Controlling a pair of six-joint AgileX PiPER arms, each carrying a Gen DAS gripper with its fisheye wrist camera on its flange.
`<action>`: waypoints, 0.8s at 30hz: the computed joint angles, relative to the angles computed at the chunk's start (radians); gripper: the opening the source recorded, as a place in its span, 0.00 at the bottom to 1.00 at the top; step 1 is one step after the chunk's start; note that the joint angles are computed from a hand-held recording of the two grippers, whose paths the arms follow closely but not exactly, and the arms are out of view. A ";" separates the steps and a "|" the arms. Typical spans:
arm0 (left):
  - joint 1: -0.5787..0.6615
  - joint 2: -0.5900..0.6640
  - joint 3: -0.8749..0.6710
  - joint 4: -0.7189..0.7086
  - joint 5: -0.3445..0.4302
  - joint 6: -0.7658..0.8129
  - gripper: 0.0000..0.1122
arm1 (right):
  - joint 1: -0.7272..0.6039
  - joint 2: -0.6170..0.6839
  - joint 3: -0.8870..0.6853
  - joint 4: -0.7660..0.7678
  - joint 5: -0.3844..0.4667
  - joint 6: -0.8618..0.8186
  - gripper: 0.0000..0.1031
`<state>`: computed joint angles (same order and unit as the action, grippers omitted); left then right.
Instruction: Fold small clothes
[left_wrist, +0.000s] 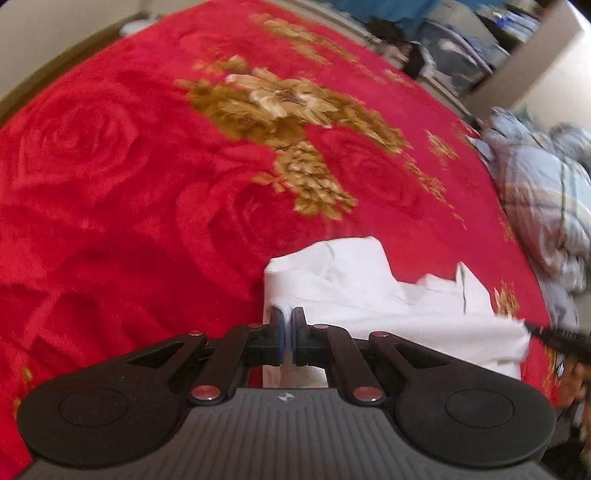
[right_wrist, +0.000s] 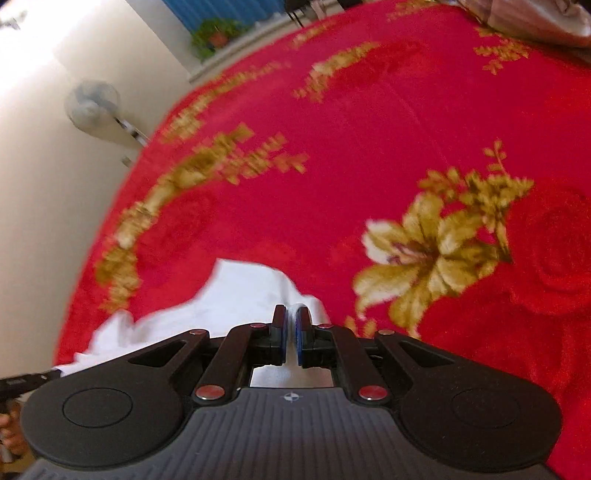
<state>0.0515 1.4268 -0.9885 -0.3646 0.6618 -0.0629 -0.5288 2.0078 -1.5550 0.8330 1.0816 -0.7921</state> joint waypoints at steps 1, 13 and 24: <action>-0.002 0.008 -0.004 -0.010 -0.011 0.017 0.04 | 0.009 0.003 0.004 -0.007 -0.010 0.002 0.04; 0.131 -0.150 0.048 0.044 0.028 0.055 0.47 | -0.046 -0.034 0.019 0.059 -0.110 -0.113 0.19; 0.055 -0.133 0.072 0.054 0.109 0.210 0.50 | -0.023 -0.018 -0.005 -0.134 0.065 -0.345 0.43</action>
<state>0.1065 1.2937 -0.9162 -0.3111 0.7713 0.1467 -0.5522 1.9900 -1.5603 0.6995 1.1469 -1.1376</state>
